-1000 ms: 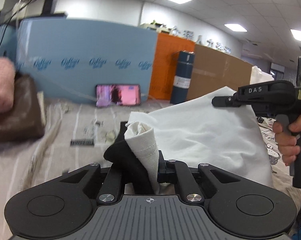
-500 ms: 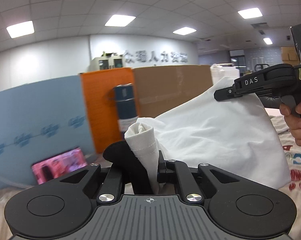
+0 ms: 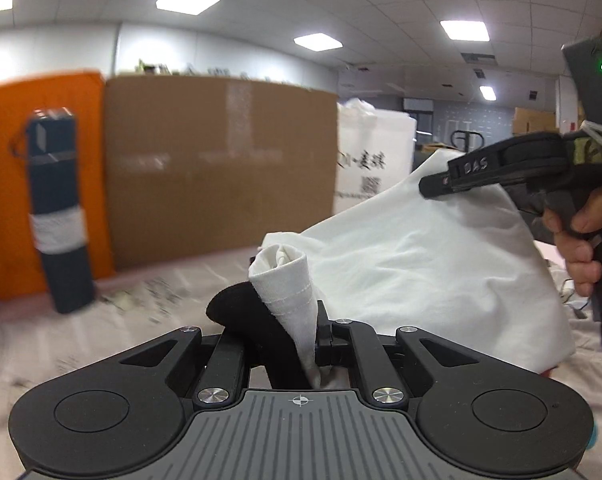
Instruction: Fold clothes
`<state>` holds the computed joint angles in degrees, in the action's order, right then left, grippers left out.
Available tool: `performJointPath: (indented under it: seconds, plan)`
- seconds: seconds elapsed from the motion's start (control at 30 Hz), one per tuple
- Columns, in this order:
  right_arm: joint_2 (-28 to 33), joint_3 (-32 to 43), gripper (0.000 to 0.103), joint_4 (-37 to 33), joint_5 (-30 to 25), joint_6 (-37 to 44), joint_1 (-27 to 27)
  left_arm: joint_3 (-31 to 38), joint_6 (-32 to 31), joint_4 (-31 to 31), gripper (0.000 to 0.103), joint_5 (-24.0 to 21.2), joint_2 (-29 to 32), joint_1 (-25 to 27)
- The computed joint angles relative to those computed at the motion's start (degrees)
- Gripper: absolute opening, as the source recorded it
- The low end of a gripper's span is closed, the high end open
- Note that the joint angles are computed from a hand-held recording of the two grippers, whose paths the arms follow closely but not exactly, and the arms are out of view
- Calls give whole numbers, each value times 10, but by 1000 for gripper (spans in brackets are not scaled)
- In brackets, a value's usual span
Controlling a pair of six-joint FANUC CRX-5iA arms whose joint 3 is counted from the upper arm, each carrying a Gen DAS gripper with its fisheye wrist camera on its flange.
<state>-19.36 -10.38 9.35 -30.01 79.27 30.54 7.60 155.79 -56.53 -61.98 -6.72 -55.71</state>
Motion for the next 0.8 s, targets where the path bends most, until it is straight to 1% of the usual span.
performJointPath:
  seconds: [0.07,0.1,0.17,0.27,0.37,0.4,0.43,0.5,0.57,0.6,0.63,0.67,0.7,0.73,0.8]
  plan:
    - [25,19,12,-25,-20,23,-28,-16,-15,68,11,64,-6,45]
    - [37,27,12,-36,-28,29,-40,-23,-20,89,11,82,-8,57]
    - [62,43,12,-55,-44,37,-62,-29,-30,106,11,95,-7,70]
    - [90,61,12,-91,-66,54,-82,-41,-35,135,12,111,-12,85]
    - [97,49,16,-81,-62,24,-85,-49,-32,145,13,119,-17,88]
    - [93,41,24,-69,-55,0,-84,-52,-28,147,15,123,-19,89]
    - [86,32,33,-54,-48,-29,-84,-55,-26,155,16,130,-21,95]
    - [62,13,37,-32,-37,-72,-84,-66,-25,176,16,149,-28,110]
    - [29,-5,44,-32,-38,-87,-88,-73,-32,199,16,168,-31,125]
    - [9,-16,53,-33,-42,-93,-88,-76,-30,206,17,174,-32,130]
    - [-11,-28,58,-33,-46,-98,-88,-80,-30,215,17,181,-34,136]
    - [-32,-38,61,-40,-53,-101,-89,-85,-27,223,17,187,-37,141]
    - [-55,-48,65,-54,-63,-100,-90,-89,-24,231,17,193,-40,146]
    - [-74,-51,69,-79,-79,-95,-96,-94,-20,239,17,197,-43,149]
    - [-92,-37,70,-163,-130,-63,-123,-101,-11,251,21,200,-49,155]
